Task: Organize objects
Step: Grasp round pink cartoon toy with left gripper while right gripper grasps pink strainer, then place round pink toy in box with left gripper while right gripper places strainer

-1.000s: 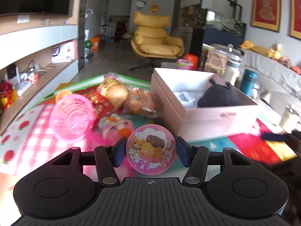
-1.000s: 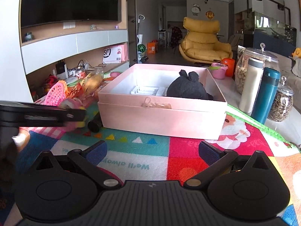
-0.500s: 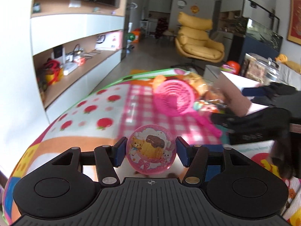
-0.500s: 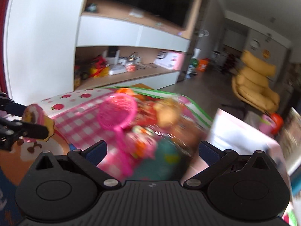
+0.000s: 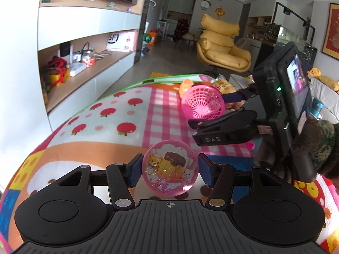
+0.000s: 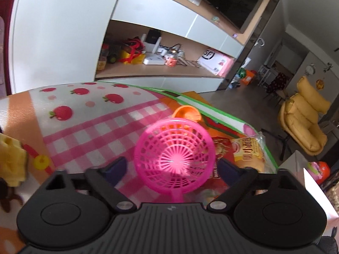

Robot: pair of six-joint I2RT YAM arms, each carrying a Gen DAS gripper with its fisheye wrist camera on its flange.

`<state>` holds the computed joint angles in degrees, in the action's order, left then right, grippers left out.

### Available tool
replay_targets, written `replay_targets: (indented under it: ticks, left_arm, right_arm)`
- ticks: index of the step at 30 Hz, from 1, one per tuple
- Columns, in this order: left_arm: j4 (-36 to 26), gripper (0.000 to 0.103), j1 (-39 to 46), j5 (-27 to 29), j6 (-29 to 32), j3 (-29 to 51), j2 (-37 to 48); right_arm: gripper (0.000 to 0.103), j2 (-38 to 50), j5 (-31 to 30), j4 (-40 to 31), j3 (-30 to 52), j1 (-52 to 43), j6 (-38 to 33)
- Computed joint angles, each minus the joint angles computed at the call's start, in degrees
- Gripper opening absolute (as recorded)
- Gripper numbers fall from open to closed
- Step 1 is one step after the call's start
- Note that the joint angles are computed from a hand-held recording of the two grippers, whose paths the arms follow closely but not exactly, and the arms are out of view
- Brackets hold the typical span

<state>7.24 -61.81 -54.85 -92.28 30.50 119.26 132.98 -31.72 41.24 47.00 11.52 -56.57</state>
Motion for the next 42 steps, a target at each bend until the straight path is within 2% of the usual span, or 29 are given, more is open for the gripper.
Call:
replay_targets:
  ticks: [6, 10, 13, 17, 21, 25, 29, 31, 34, 39, 40, 42]
  left_arm:
    - [2.6, 0.06, 1.1, 1.0, 2.2, 1.0, 1.2]
    - [2.2, 0.06, 1.1, 2.8, 4.1, 3.6, 2.5]
    - [2.9, 0.06, 0.6, 3.3, 6.3, 5.6, 3.5]
    - [4.4, 0.06, 0.8, 4.7, 12.2, 9.4, 4.6]
    - [4.3, 0.06, 1.3, 6.6, 19.4, 14.5, 5.7]
    - [3.5, 0.06, 2.8, 7.3, 27.0, 18.7, 4.7]
    - [3.5, 0.06, 6.9, 7.2, 38.1, 23.5, 2.5]
    - [5.5, 0.06, 9.9, 7.8, 43.6, 26.4, 2.2]
    - [11.0, 0.06, 15.3, 12.1, 49.7, 30.2, 2.8]
    - [18.8, 0.059, 22.1, 18.7, 57.8, 41.0, 10.4]
    - [17.9, 0.059, 23.1, 19.5, 58.0, 44.7, 13.2]
    - [6.9, 0.058, 25.2, 22.6, 57.4, 55.9, 19.2]
  right_arm:
    - [0.08, -5.1, -5.0, -4.3, -3.0, -5.7, -3.2]
    - [0.08, -9.9, -10.4, -16.3, -2.7, -12.9, -7.9]
    - [0.08, -12.4, -14.8, -25.0, -2.3, -20.1, -14.8]
    - [0.08, -13.4, -18.7, -37.7, 1.5, -29.7, -22.4]
    - [0.08, -11.1, -20.8, -46.1, 7.8, -37.2, -24.2]
    - [0.08, -7.6, -23.1, -48.5, 13.5, -42.5, -22.2]
    - [0.08, -3.6, -26.4, -51.1, 19.5, -45.8, -19.2]
    - [0.08, -1.6, -28.0, -52.8, 22.4, -47.0, -18.1]
    - [0.08, 1.1, -29.5, -54.4, 25.8, -48.2, -17.5]
    - [0.08, 4.2, -32.3, -53.8, 29.6, -49.5, -14.9]
    - [0.08, 4.6, -32.5, -53.8, 30.6, -49.3, -13.7]
    - [0.08, 5.1, -32.5, -53.0, 31.7, -48.9, -11.6]
